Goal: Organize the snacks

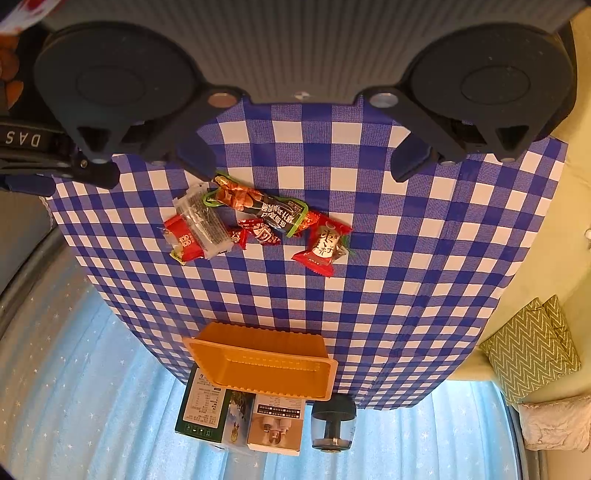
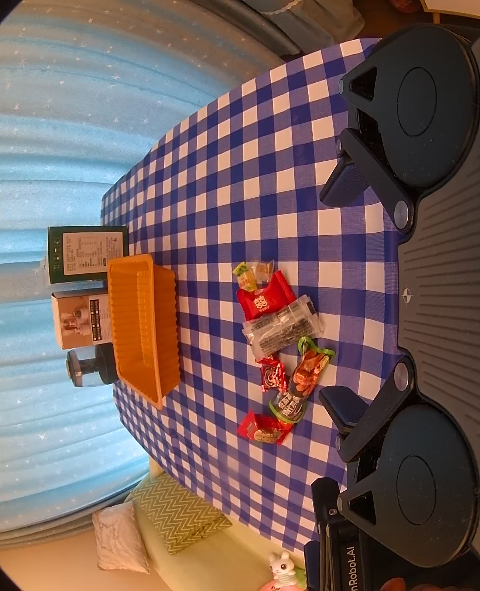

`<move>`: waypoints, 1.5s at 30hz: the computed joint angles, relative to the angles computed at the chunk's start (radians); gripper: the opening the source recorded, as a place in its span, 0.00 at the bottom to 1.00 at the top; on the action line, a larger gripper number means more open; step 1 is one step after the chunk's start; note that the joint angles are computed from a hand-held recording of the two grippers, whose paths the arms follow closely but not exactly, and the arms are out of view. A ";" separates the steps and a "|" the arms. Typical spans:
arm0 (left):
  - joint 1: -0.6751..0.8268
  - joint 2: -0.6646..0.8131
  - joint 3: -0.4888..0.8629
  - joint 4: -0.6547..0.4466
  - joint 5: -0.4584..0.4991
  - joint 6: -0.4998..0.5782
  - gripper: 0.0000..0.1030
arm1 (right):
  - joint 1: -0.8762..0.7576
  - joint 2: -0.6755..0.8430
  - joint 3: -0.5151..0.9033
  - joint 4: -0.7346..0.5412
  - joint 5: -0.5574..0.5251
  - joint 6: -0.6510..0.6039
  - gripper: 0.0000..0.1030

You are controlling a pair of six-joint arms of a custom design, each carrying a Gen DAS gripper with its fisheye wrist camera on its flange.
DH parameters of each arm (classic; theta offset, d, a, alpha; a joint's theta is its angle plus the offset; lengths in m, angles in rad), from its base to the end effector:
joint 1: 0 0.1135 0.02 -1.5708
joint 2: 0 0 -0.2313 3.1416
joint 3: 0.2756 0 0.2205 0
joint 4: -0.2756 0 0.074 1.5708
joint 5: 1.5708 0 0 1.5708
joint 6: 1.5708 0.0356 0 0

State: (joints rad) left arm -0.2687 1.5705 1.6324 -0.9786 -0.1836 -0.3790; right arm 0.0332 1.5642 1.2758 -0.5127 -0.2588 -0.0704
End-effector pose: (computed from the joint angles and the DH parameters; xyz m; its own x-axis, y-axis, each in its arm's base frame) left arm 0.2855 -0.0719 0.3313 -0.7678 -0.1659 -0.6189 -0.1401 0.9860 -0.0905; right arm 0.3139 0.0195 0.2641 -0.7012 -0.0913 -0.7071 -0.2600 0.9562 0.1344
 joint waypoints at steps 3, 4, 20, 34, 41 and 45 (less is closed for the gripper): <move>-0.001 0.000 0.001 0.000 -0.001 -0.001 0.97 | -0.001 0.000 0.002 -0.002 -0.001 0.000 0.99; -0.001 0.000 0.001 0.001 0.000 -0.002 0.97 | 0.000 0.000 0.001 -0.001 -0.001 0.000 0.99; 0.001 -0.002 0.004 -0.001 0.002 -0.003 0.97 | 0.003 -0.005 -0.002 0.003 0.003 0.003 0.99; -0.001 -0.003 0.002 0.000 -0.001 -0.003 0.97 | 0.008 -0.005 0.005 0.001 0.005 0.004 0.99; -0.002 -0.003 0.001 0.001 -0.001 -0.004 0.97 | 0.009 -0.005 0.005 0.002 0.005 0.005 0.99; -0.003 -0.003 0.001 0.001 -0.002 -0.006 0.97 | 0.009 -0.004 0.006 0.000 0.005 0.006 0.99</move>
